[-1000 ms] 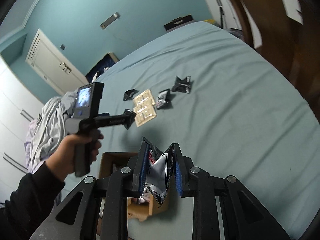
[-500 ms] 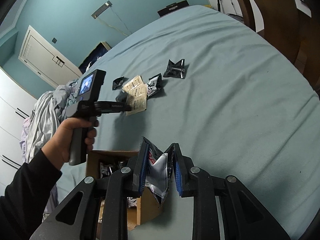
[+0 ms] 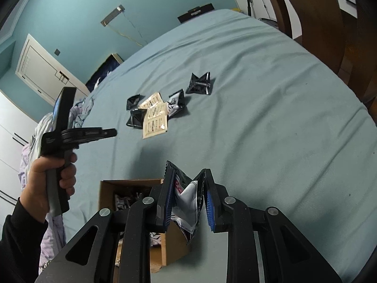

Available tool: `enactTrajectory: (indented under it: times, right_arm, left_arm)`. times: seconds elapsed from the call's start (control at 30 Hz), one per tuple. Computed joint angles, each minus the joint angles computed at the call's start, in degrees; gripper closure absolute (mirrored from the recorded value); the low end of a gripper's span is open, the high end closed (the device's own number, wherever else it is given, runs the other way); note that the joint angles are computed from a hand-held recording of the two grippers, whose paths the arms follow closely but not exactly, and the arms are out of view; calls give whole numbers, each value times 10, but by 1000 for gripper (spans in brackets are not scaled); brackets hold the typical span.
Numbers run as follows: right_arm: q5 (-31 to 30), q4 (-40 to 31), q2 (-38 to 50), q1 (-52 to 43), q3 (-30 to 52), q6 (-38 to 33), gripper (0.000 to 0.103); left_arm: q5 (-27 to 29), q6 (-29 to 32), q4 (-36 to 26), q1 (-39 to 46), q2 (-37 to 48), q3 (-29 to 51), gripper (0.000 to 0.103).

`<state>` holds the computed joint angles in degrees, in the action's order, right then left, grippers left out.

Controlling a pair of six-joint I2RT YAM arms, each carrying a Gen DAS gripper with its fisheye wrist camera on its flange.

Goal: Organize snacks

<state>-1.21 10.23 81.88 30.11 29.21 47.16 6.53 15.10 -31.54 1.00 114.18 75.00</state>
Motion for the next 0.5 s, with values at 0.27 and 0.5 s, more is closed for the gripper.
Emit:
enactTrajectory:
  times: [0.27, 0.5]
  right_arm:
    - [-27, 22, 47, -13, 15, -9, 82]
    - [-49, 12, 92, -24, 51, -20, 81]
  left_arm:
    - [-16, 0, 27, 1, 45, 24, 30]
    - [-35, -34, 20, -44, 164, 144, 27]
